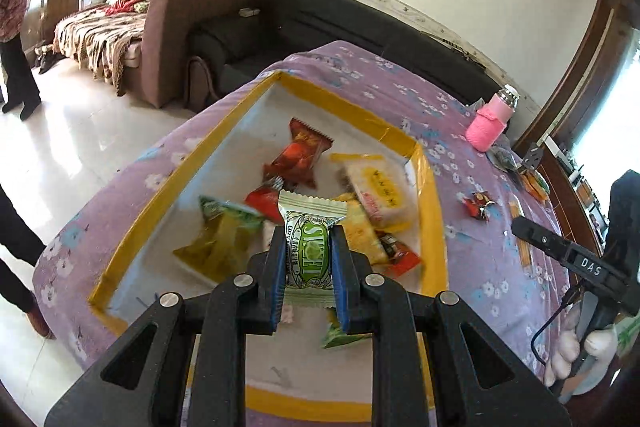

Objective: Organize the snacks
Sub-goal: 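Carry both items to the tray and open both tools to release them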

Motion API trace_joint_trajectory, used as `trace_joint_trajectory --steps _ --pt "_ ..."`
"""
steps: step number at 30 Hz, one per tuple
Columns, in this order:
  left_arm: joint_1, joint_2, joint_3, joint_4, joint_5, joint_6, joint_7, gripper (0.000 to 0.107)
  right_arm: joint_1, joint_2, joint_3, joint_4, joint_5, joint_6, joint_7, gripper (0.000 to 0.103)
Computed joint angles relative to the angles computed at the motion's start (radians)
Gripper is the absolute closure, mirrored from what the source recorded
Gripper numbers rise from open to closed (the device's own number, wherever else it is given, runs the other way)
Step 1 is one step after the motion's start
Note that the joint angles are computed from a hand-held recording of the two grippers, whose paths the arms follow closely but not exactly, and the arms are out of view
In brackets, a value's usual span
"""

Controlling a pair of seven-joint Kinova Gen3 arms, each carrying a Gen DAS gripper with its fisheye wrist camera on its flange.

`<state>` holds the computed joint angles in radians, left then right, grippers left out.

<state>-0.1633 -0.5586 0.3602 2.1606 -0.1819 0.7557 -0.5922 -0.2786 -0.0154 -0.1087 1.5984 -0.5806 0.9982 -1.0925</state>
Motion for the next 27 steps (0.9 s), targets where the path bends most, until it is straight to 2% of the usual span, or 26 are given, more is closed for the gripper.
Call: trace_joint_trajectory --steps 5,10,18,21,23,25,27 --pt "0.018 -0.009 -0.025 0.022 0.015 -0.007 -0.018 0.09 -0.082 0.026 -0.068 -0.016 0.029 0.013 -0.072 0.069" --pt "-0.002 -0.021 -0.004 0.027 0.004 0.008 -0.021 0.089 -0.159 0.042 -0.112 -0.002 0.085 -0.012 -0.135 0.069" --pt "-0.082 -0.016 0.114 0.006 -0.064 0.065 0.033 0.089 -0.232 0.055 -0.138 0.024 0.17 -0.061 -0.215 0.069" --pt "-0.131 -0.011 0.192 -0.013 -0.11 0.108 0.08 0.089 -0.251 0.069 -0.144 0.027 0.198 -0.08 -0.249 0.069" --pt "-0.136 -0.01 0.21 -0.02 -0.129 0.124 0.096 0.089 -0.261 0.074 -0.147 0.031 0.215 -0.092 -0.263 0.067" --pt "-0.135 -0.009 0.218 -0.027 -0.142 0.136 0.108 0.085 -0.267 0.073 -0.149 0.037 0.222 -0.102 -0.266 0.066" --pt "-0.143 -0.008 0.236 -0.036 -0.156 0.154 0.127 0.077 -0.262 0.066 -0.147 0.045 0.201 -0.104 -0.246 0.065"
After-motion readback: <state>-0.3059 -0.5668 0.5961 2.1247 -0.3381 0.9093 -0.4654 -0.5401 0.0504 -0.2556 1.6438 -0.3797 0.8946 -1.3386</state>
